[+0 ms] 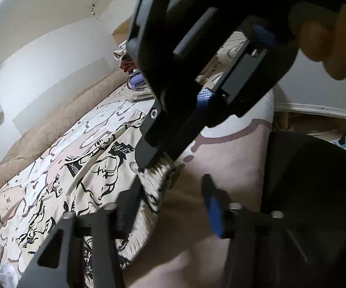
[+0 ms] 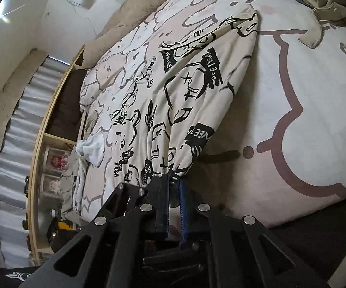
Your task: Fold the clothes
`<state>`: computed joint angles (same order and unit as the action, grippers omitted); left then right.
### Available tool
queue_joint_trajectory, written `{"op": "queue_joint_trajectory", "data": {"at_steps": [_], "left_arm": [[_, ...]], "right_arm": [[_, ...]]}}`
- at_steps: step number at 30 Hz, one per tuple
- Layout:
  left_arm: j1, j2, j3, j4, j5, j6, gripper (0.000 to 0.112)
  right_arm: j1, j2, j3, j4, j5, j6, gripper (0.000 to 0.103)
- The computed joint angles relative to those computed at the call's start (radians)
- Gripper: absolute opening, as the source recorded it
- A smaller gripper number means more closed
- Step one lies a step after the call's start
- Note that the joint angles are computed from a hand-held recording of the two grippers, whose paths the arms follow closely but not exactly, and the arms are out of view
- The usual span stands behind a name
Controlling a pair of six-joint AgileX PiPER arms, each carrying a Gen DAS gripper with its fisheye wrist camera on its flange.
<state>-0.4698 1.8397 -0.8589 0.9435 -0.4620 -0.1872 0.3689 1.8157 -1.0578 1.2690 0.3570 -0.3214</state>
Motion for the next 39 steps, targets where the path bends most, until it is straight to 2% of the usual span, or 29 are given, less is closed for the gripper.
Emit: {"op": "queue_joint_trajectory", "data": {"at_steps": [2, 4, 8, 11, 12, 14, 15, 16, 18, 20, 22, 23, 25, 30, 32, 33, 34, 35, 36, 39], "left_arm": [[-0.005, 0.004, -0.013, -0.030, 0.012, 0.019, 0.023], [0.005, 0.006, -0.027, -0.003, 0.012, -0.020, 0.015], [0.023, 0.009, -0.051, 0.070, 0.013, -0.100, 0.010], [0.038, 0.013, -0.085, 0.190, 0.026, -0.248, 0.009], [0.043, 0.017, -0.095, 0.224, 0.026, -0.294, 0.009], [0.054, 0.025, -0.117, 0.306, 0.023, -0.402, 0.009], [0.056, 0.027, -0.126, 0.336, 0.022, -0.439, 0.009], [0.065, 0.031, -0.139, 0.386, 0.014, -0.499, 0.009], [0.076, 0.023, -0.145, 0.462, -0.004, -0.597, 0.009], [0.083, 0.012, -0.152, 0.532, -0.019, -0.703, 0.009], [0.100, 0.009, -0.169, 0.603, -0.041, -0.813, 0.009], [0.107, 0.008, -0.172, 0.619, -0.050, -0.843, 0.009], [0.111, 0.000, -0.168, 0.629, -0.057, -0.883, 0.009], [0.099, -0.012, -0.178, 0.642, -0.063, -0.938, 0.009], [0.104, -0.015, -0.180, 0.655, -0.070, -0.950, 0.009], [0.105, -0.016, -0.180, 0.661, -0.072, -0.957, 0.009], [0.108, -0.017, -0.181, 0.667, -0.076, -0.967, 0.009], [0.112, -0.019, -0.182, 0.670, -0.081, -0.977, 0.009], [0.116, -0.020, -0.185, 0.670, -0.083, -0.986, 0.009], [0.129, -0.057, -0.158, 0.587, -0.049, -0.950, 0.009]], "right_arm": [[0.000, -0.003, 0.000, -0.027, -0.001, 0.028, 0.008], [0.004, -0.001, -0.005, -0.066, -0.002, 0.068, 0.008], [0.008, -0.009, -0.016, -0.193, -0.010, 0.188, 0.008], [0.009, -0.024, -0.037, -0.394, -0.016, 0.400, 0.009], [0.002, -0.035, -0.038, -0.463, -0.027, 0.460, 0.013], [-0.014, -0.058, -0.038, -0.626, -0.050, 0.598, 0.047], [-0.031, -0.063, -0.041, -0.682, -0.054, 0.650, 0.079], [-0.059, -0.067, -0.042, -0.704, -0.068, 0.663, 0.082], [-0.127, -0.035, -0.094, -0.696, -0.033, 0.589, 0.082], [-0.194, 0.032, -0.183, -0.737, 0.010, 0.582, 0.082], [-0.250, 0.113, -0.290, -0.771, 0.061, 0.587, 0.069], [-0.274, 0.159, -0.350, -0.775, 0.092, 0.587, 0.057], [-0.320, 0.269, -0.487, -0.759, 0.160, 0.596, 0.046], [-0.373, 0.532, -0.859, -0.837, 0.343, 0.734, 0.045], [-0.394, 0.629, -0.990, -0.798, 0.412, 0.748, 0.045], [-0.399, 0.648, -1.013, -0.773, 0.417, 0.736, 0.043], [-0.404, 0.663, -1.030, -0.751, 0.418, 0.722, 0.033], [-0.407, 0.674, -1.049, -0.732, 0.425, 0.700, 0.010], [-0.413, 0.681, -1.059, -0.699, 0.432, 0.676, 0.001], [-0.401, 0.630, -1.019, -0.656, 0.383, 0.633, 0.001]]}}
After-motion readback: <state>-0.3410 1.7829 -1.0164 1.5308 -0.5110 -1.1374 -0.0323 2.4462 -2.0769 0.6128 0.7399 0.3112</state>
